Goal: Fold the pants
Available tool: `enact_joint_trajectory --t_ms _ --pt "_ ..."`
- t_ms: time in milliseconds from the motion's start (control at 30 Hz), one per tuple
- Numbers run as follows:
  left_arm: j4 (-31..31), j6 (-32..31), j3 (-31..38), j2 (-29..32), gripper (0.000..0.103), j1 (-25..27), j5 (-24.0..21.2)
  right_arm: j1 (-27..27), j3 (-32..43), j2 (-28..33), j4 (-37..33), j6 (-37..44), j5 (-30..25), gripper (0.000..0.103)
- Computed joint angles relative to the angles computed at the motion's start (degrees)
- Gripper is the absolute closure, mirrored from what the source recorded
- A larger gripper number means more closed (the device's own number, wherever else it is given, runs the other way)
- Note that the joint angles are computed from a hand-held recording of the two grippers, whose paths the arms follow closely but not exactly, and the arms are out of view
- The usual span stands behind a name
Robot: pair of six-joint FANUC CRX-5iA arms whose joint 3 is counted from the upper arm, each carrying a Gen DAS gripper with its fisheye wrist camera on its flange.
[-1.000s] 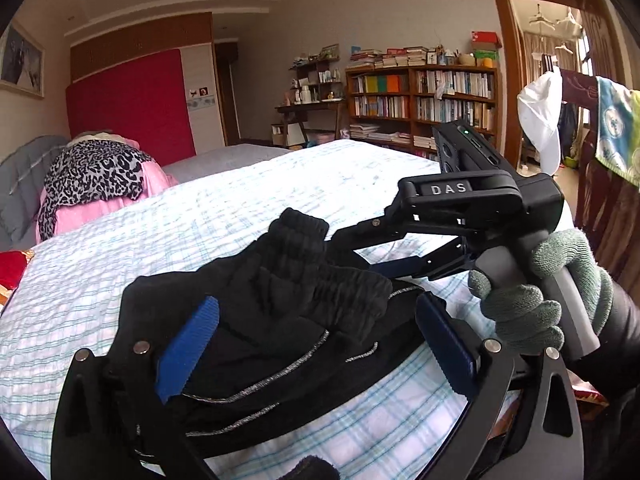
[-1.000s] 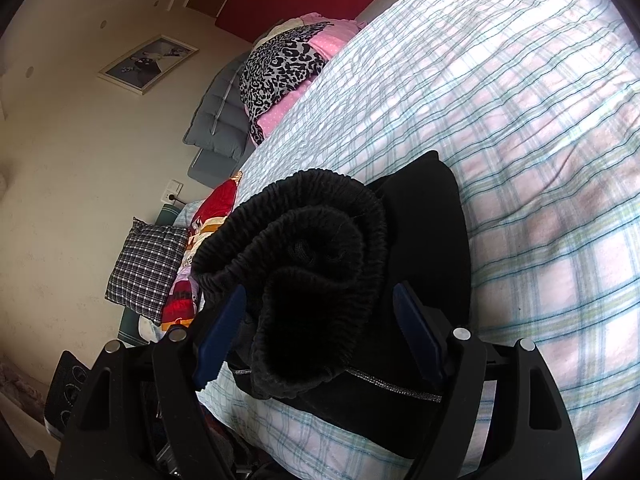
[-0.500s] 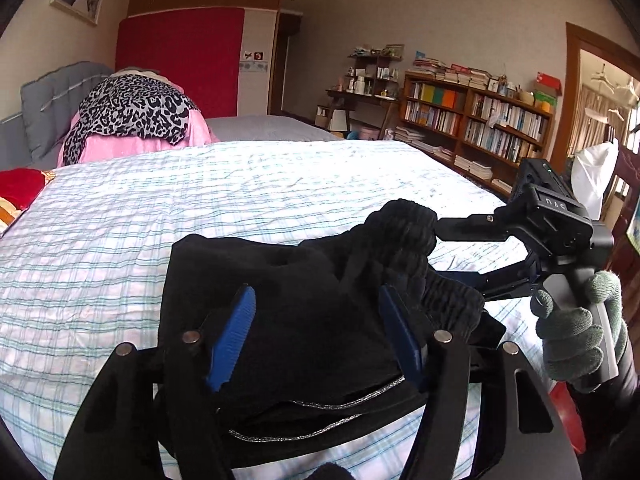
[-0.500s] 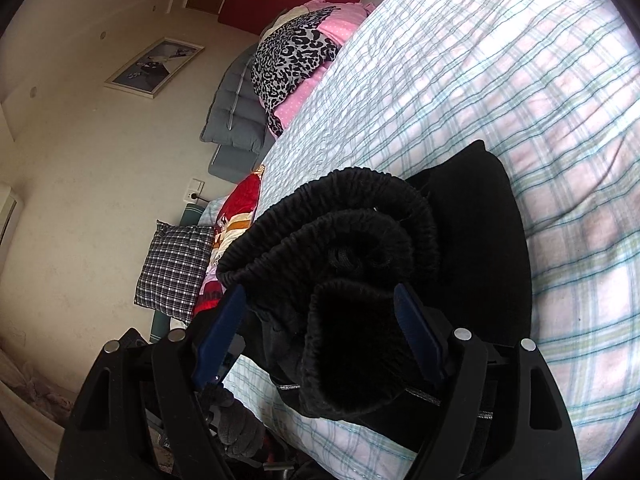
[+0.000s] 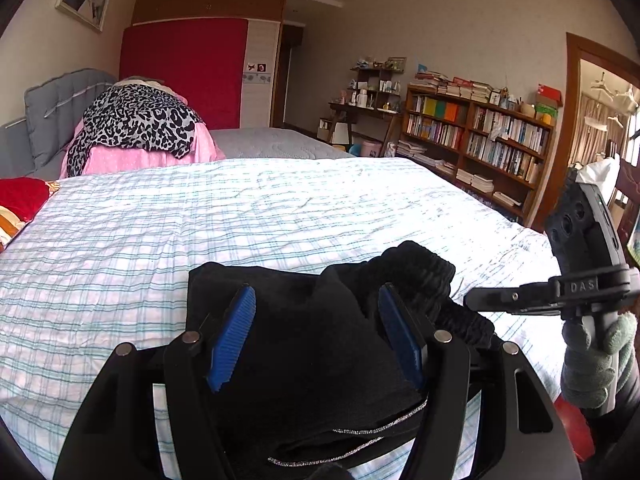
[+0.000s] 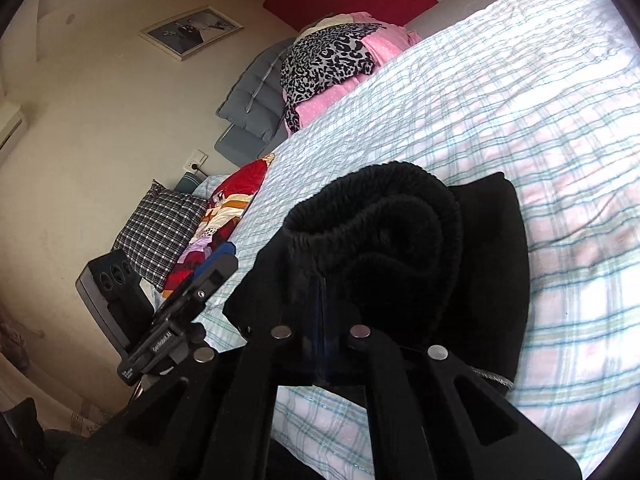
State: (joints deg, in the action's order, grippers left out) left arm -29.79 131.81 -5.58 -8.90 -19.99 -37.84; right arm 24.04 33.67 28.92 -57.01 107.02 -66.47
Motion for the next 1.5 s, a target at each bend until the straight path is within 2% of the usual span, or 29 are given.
enact_joint_trajectory --t_ms 33,67,100,167,267,500,667,800,967,1033,1100,1200,1367,1433,1500 --pt "-0.15 -0.15 0.58 0.51 0.039 -0.01 -0.19 -0.09 -0.37 -0.01 0.75 -1.82 -0.07 0.1" --pt "-0.03 -0.57 1.21 1.13 0.039 0.07 -0.44 -0.46 -0.21 0.42 0.83 -3.79 -1.02 0.091" --pt "0.21 -0.92 1.75 1.76 0.039 0.19 -0.74 -1.3 0.31 1.27 -0.37 -5.21 -2.47 0.063" --pt "4.12 -3.97 2.28 3.09 0.039 1.73 -0.3 -2.59 -0.09 1.85 -1.95 -8.25 -2.6 0.016" --pt "12.44 -10.49 1.41 4.34 0.039 4.62 1.99 -4.54 -0.4 2.5 -6.2 -9.03 -2.97 0.015" --pt "27.15 -25.34 1.24 8.58 0.039 7.37 4.83 -4.37 4.19 5.76 -7.08 -15.35 -5.17 0.011" --pt "30.82 -30.53 -0.69 9.41 0.039 6.7 6.84 -2.45 8.68 8.39 -3.16 -24.59 -4.91 0.006" --pt "33.01 -33.16 -3.69 8.51 0.039 6.6 9.29 -0.24 11.65 9.72 1.4 -27.87 -4.63 0.005" --pt "33.6 -33.65 -5.5 7.71 0.039 6.52 10.92 1.88 12.54 9.7 5.96 -27.88 -4.05 0.007" --pt "33.59 -33.68 -5.99 7.38 0.039 6.45 11.31 3.04 11.38 8.84 9.46 -27.9 -2.66 0.029" --pt "32.89 -33.7 -5.96 7.32 0.039 6.39 10.81 3.71 9.55 7.44 11.35 -26.48 -0.7 0.072" --pt "32.29 -33.61 -6.7 6.72 0.038 6.24 11.17 3.79 8.8 6.44 10.87 -23.02 -0.16 0.082" --pt "32.77 -32.73 -8.67 4.28 0.037 6.88 12.79 4.09 5.74 2.8 10.07 -16.71 4.11 0.086" --pt "30.4 -30.16 -8.86 2.83 0.03 6.89 13.23 3.95 3.95 0.58 9.54 -13.72 6.65 0.086" --pt "27.8 -27.7 -8.86 1.3 0.029 7.02 13.13 3.44 2.32 -1.71 8.6 -10.48 9.09 0.09"
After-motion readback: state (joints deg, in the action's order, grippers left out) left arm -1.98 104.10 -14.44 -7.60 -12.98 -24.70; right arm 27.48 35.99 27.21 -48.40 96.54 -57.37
